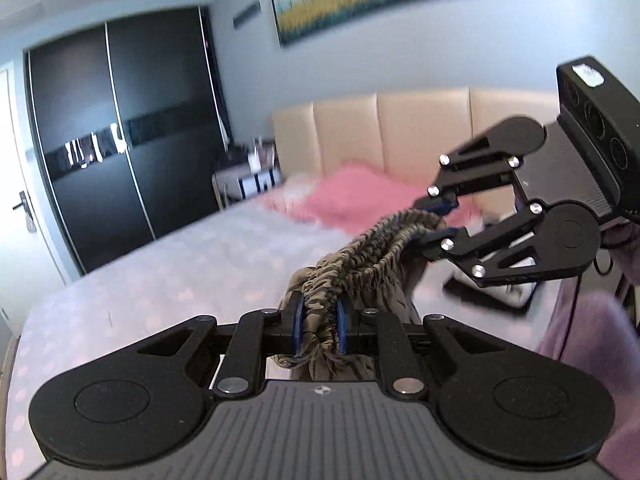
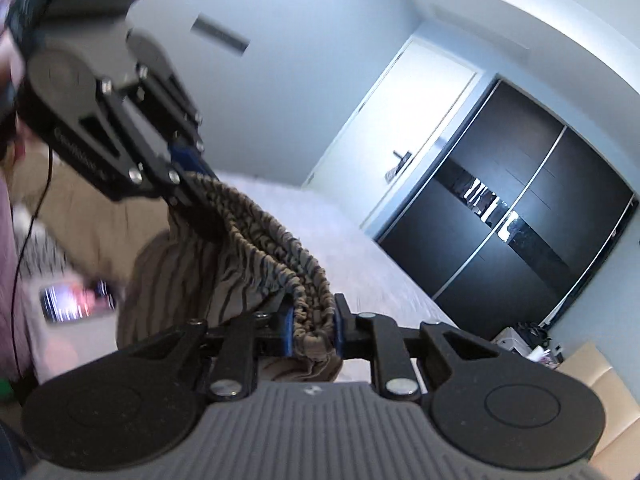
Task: Fold clothes
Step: 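Lift the striped pants by the cuffs with both tools and shake them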
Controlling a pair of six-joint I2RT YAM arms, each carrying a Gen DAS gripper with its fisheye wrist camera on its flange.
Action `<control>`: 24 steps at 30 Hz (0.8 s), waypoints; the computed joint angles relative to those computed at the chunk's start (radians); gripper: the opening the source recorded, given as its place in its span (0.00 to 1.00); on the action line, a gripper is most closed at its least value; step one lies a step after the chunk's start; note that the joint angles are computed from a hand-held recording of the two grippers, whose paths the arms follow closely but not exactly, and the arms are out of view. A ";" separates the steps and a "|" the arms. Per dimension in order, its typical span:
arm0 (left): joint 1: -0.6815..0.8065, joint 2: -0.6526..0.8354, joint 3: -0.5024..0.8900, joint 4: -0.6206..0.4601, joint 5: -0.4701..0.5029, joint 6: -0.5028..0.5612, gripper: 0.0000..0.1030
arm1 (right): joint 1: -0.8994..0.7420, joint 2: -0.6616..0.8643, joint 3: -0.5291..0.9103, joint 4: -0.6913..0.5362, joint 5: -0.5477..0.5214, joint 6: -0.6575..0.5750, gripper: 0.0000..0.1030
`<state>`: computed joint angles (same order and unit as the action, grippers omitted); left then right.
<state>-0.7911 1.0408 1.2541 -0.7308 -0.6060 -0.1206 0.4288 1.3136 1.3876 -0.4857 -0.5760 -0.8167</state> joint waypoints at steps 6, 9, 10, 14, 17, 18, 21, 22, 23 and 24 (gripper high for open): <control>0.040 -0.018 0.031 0.054 0.046 0.030 0.14 | -0.096 0.143 0.436 -0.413 -0.223 0.033 0.20; 0.098 -0.043 -0.025 0.110 0.142 0.018 0.14 | -0.130 0.241 0.656 -0.629 -0.332 0.036 0.19; 0.103 -0.045 -0.024 0.105 0.148 0.027 0.14 | -0.126 0.242 0.670 -0.630 -0.315 0.040 0.19; 0.075 -0.055 -0.035 0.099 0.189 0.036 0.13 | -0.131 0.240 0.663 -0.565 -0.215 0.072 0.18; 0.070 -0.071 -0.052 0.112 0.214 0.047 0.13 | -0.149 0.261 0.685 -0.561 -0.213 0.086 0.18; 0.076 -0.072 -0.053 0.114 0.216 0.049 0.13 | -0.151 0.269 0.688 -0.567 -0.226 0.081 0.18; 0.089 -0.090 -0.055 0.122 0.232 0.028 0.13 | -0.169 0.311 0.733 -0.655 -0.290 0.030 0.18; 0.087 -0.098 -0.057 0.130 0.238 0.031 0.13 | -0.185 0.342 0.786 -0.732 -0.324 -0.006 0.18; 0.078 -0.099 -0.057 0.141 0.232 0.045 0.13 | -0.208 0.365 0.821 -0.785 -0.355 -0.035 0.18; 0.065 -0.098 -0.053 0.148 0.220 0.059 0.13 | -0.235 0.384 0.847 -0.824 -0.384 -0.060 0.18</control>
